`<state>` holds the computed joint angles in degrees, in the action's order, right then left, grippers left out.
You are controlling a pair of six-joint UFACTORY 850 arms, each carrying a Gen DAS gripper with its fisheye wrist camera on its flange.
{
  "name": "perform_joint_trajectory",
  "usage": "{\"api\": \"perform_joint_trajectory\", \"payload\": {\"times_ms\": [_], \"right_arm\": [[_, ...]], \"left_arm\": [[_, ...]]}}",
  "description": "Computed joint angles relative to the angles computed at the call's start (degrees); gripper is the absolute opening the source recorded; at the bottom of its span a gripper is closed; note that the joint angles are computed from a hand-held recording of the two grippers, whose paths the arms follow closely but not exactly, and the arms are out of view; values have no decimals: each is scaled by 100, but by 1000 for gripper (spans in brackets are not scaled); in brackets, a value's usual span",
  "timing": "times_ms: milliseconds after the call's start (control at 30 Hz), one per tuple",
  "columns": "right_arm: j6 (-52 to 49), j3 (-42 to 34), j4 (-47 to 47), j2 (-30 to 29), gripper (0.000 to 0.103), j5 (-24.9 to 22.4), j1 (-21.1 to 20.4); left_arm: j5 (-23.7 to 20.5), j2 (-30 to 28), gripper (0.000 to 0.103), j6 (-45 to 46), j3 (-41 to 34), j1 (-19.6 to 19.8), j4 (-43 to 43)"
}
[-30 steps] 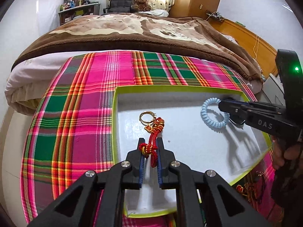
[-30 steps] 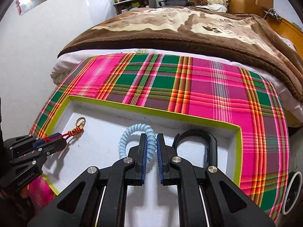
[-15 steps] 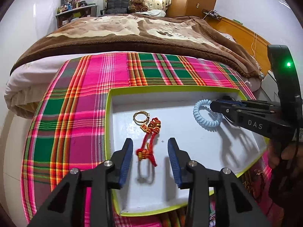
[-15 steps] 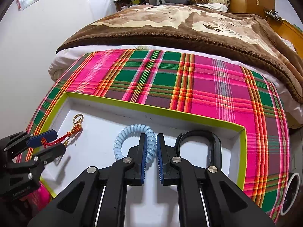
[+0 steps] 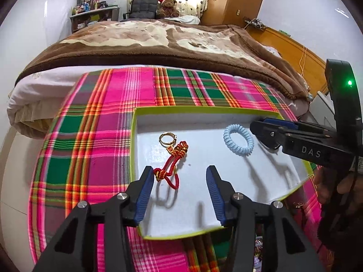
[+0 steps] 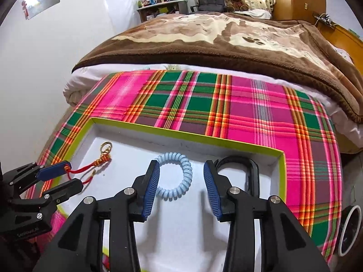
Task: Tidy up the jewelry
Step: 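Lower the red tassel into the tray with the left tool while the right releases the bracelet, then withdraw both open tools from the tray back to the jewelry pile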
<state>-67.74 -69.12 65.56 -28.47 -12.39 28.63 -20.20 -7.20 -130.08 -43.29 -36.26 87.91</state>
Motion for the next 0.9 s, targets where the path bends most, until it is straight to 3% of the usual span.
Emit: {"api": "perform_joint_trajectory", "payload": {"times_ms": [233, 600, 733, 900], "right_arm": [[-2224, 644, 2347, 634, 41, -41, -95], [-4789, 2027, 4835, 1703, 41, -112, -388], [-5066, 2387, 4966, 1860, 41, -242, -547], [-4416, 2544, 4006, 1731, 41, -625, -726]], "left_arm": [[-330, 457, 53, -605, 302, -298, 348], [-482, 759, 53, -1426, 689, -844, 766], [-520, 783, 53, -1691, 792, -1033, 878], [-506, 791, 53, -1962, 892, -1153, 958]]}}
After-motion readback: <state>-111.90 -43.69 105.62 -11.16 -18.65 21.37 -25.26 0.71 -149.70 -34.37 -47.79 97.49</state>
